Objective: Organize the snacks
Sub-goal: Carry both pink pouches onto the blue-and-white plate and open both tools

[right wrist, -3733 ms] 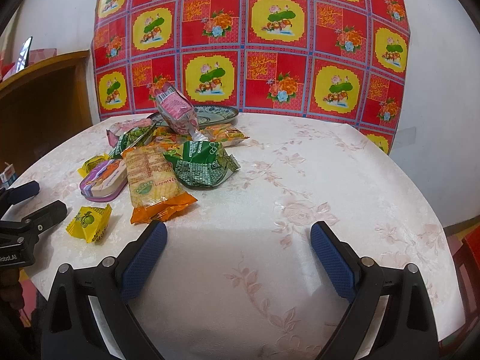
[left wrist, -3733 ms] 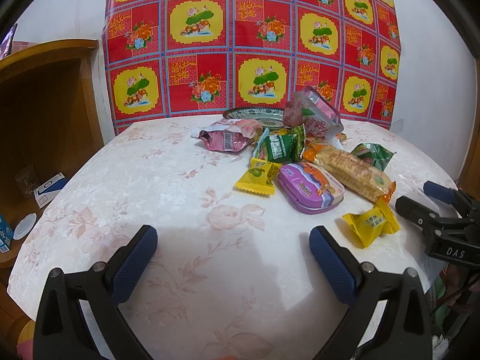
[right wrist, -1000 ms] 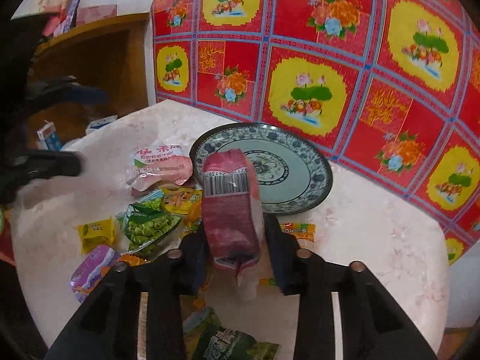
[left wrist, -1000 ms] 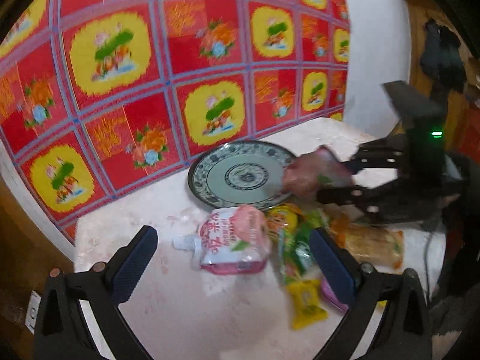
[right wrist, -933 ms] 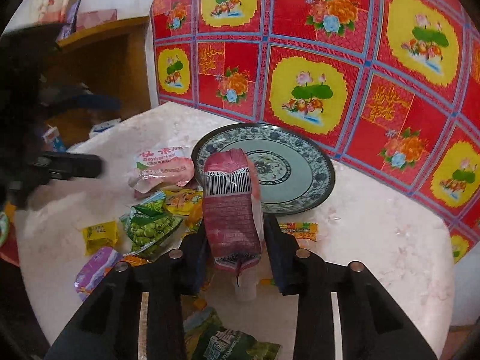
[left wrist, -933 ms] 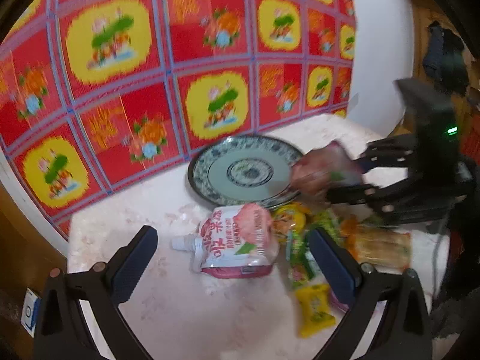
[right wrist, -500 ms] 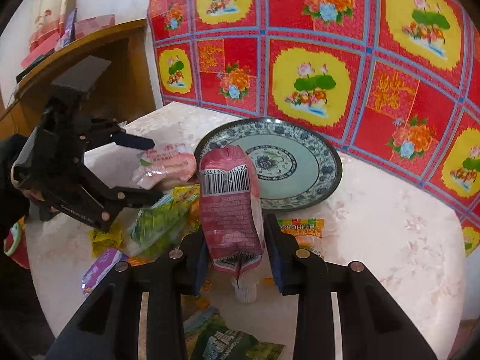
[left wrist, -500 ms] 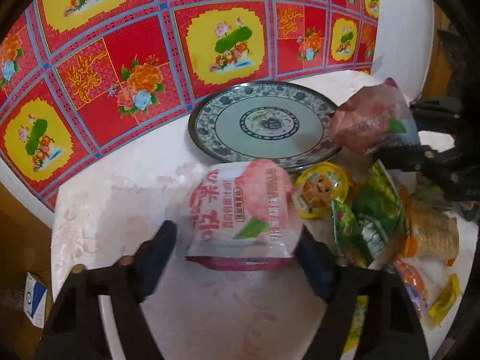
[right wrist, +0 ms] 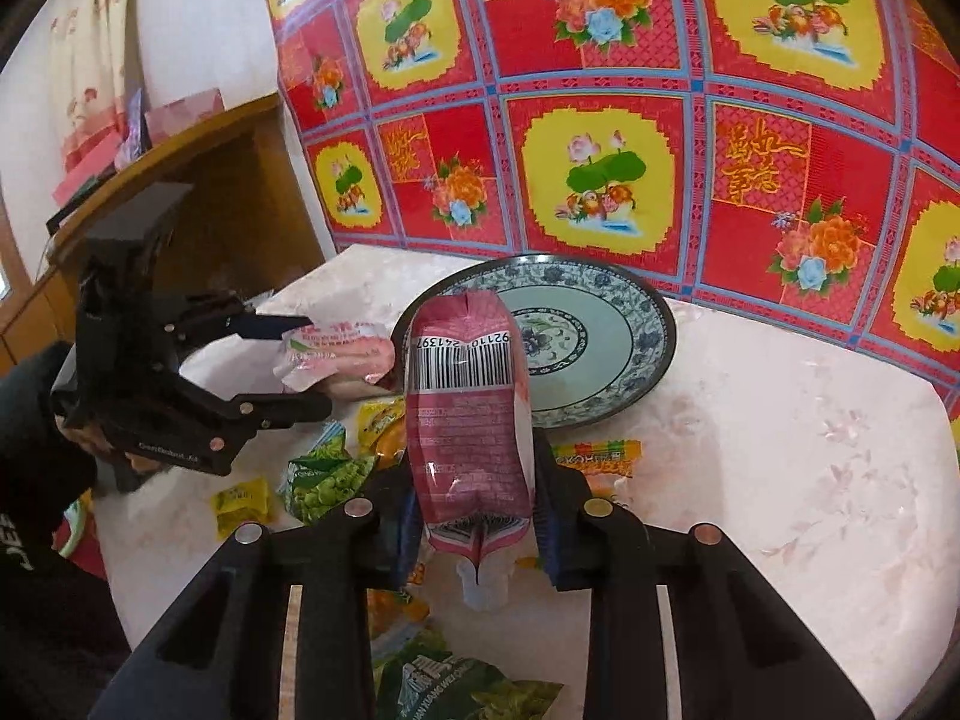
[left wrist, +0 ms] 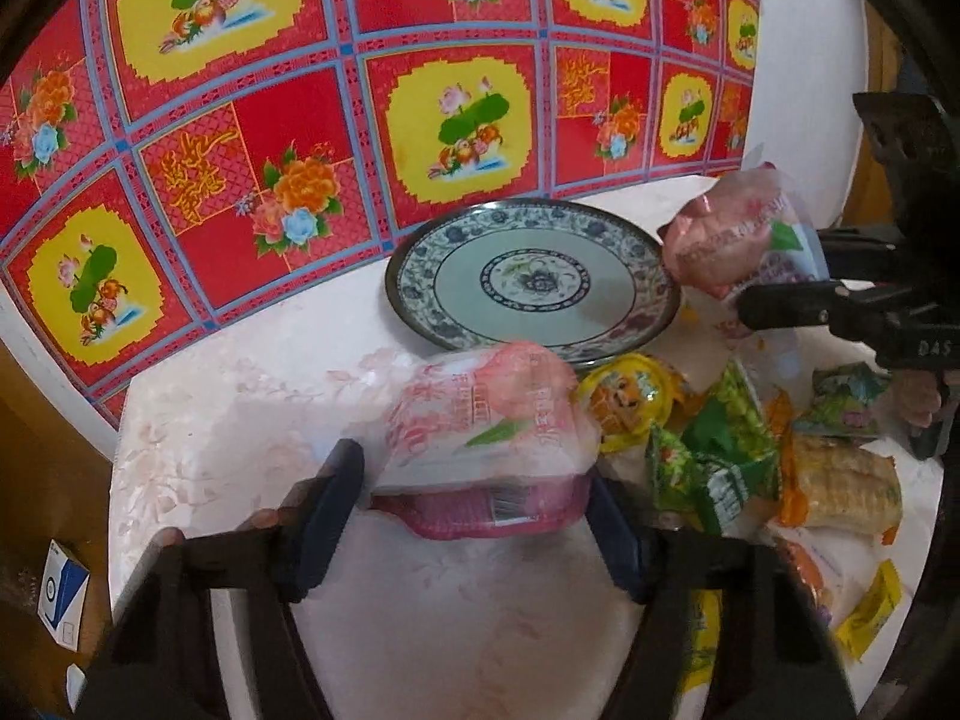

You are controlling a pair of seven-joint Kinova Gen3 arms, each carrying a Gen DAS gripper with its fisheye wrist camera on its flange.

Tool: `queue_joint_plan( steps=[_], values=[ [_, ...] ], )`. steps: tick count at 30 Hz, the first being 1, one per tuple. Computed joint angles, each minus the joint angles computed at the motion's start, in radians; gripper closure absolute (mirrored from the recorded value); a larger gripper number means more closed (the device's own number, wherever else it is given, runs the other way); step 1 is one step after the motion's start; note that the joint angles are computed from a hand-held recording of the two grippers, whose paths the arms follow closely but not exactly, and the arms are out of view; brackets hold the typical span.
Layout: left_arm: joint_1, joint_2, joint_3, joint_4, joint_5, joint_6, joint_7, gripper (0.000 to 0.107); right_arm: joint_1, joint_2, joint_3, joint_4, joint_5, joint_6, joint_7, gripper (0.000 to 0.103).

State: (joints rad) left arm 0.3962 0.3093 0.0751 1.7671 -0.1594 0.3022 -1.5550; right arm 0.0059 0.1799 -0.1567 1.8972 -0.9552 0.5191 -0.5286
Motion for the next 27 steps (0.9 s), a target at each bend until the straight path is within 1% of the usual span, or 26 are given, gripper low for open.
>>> queue_joint_plan(
  steps=[1,3,5,6,8,10,11,13,14,16,17,20,22,23,27],
  values=[
    [0.013,0.0,-0.013,-0.002,-0.006,0.004,0.011,0.043,0.007,-0.002,-0.005,0.004,-0.019,-0.002,0.018,0.072],
    [0.003,0.002,-0.003,-0.008,-0.001,0.013,0.006,0.043,0.012,-0.011,-0.01,0.016,-0.051,-0.012,0.054,0.072],
    [0.015,0.002,-0.015,-0.004,-0.012,0.007,0.018,0.044,0.005,-0.021,-0.01,0.027,-0.067,-0.03,0.08,0.072],
    [0.01,0.001,-0.009,-0.001,-0.008,0.001,0.015,0.044,-0.003,-0.023,-0.008,0.028,-0.063,-0.037,0.081,0.072],
    [-0.025,-0.002,0.026,0.005,0.017,-0.004,-0.019,0.044,-0.009,-0.026,-0.002,0.028,-0.055,-0.034,0.082,0.072],
    [-0.039,-0.003,0.037,0.011,0.034,-0.016,-0.036,0.045,-0.014,-0.025,0.003,0.026,-0.053,-0.034,0.079,0.072],
    [-0.04,-0.006,0.037,0.016,0.041,-0.023,-0.038,0.045,-0.015,-0.024,0.004,0.026,-0.055,-0.036,0.077,0.072],
    [-0.011,-0.016,-0.001,0.03,0.035,-0.046,-0.005,0.045,-0.015,-0.022,0.006,0.025,-0.054,-0.036,0.07,0.072],
    [-0.008,-0.022,-0.006,0.036,0.034,-0.056,0.005,0.045,-0.012,-0.019,0.006,0.025,-0.057,-0.034,0.073,0.072],
    [-0.042,-0.04,0.027,0.048,0.062,-0.077,-0.013,0.045,-0.013,-0.021,0.002,0.032,-0.071,-0.054,0.082,0.072],
    [-0.045,-0.047,0.03,0.05,0.066,-0.081,-0.016,0.045,-0.015,-0.021,0.003,0.032,-0.066,-0.057,0.076,0.072],
    [-0.041,-0.064,0.029,0.047,0.067,-0.085,-0.02,0.044,-0.01,-0.019,0.005,0.023,-0.06,-0.033,0.067,0.072],
    [-0.06,-0.068,0.051,0.042,0.09,-0.079,-0.031,0.044,0.001,-0.008,0.01,0.004,-0.06,0.017,0.059,0.072],
    [-0.079,-0.068,0.07,0.04,0.109,-0.079,-0.044,0.044,0.005,-0.007,0.012,-0.001,-0.064,0.029,0.059,0.072],
    [-0.105,-0.055,0.1,0.01,0.158,-0.05,-0.071,0.044,0.01,-0.01,0.02,-0.014,-0.071,0.055,0.054,0.072]
  ],
)
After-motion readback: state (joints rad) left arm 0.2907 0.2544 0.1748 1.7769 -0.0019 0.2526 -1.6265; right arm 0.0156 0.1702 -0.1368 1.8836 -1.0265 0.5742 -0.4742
